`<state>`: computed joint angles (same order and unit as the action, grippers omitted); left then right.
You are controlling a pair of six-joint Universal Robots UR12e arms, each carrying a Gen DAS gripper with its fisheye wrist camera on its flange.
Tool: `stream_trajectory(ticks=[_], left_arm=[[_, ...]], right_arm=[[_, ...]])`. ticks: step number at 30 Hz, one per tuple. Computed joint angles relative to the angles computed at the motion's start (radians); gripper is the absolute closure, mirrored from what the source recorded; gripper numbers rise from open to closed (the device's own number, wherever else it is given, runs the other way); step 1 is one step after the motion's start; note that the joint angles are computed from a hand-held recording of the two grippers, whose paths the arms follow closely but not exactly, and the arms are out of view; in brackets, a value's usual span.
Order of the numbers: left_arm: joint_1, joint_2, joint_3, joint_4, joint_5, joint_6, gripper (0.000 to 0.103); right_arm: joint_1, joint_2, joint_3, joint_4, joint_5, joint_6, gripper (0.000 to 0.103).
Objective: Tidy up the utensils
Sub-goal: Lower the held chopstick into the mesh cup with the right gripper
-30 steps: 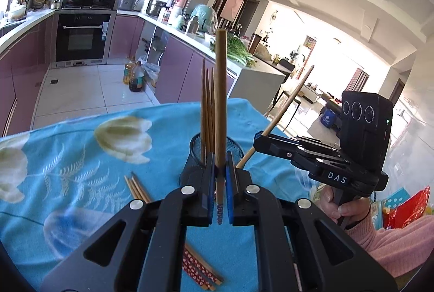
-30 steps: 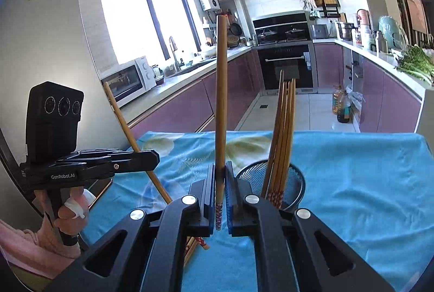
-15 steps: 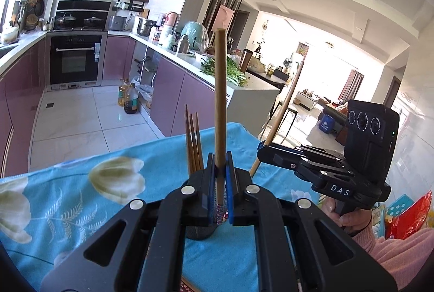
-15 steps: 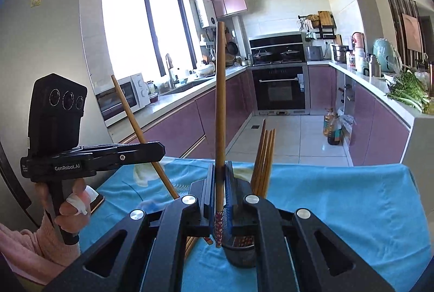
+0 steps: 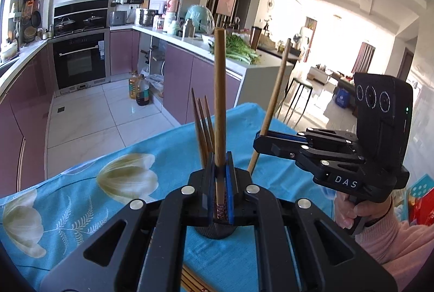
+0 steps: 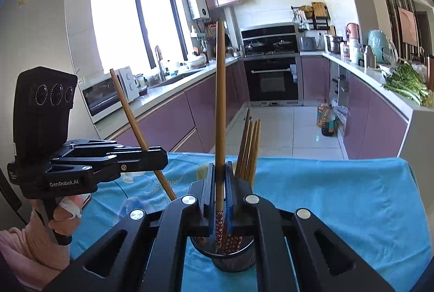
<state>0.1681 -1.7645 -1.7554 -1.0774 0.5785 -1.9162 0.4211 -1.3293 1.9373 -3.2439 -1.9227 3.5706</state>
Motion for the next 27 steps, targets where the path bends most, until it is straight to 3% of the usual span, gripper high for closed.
stream_trajectory(ticks=[10,19,27], left_arm=[[-0.031,-0.015,0.011,-0.007,0.121,0.042,0.096],[-0.072,-0.043,0.043,-0.006,0.226,0.035,0.096],[-0.097,-0.075,0.079,-0.003,0.235,-0.021,0.093]], right_arm=[[-0.026,0.012,-0.01,0.1,0.091,0.059,0.097],[-0.048,0.026,-0.018,0.129,0.131,0.094,0.097],[-0.054,0.032,-0.024,0.127,0.132,0.106,0.096]])
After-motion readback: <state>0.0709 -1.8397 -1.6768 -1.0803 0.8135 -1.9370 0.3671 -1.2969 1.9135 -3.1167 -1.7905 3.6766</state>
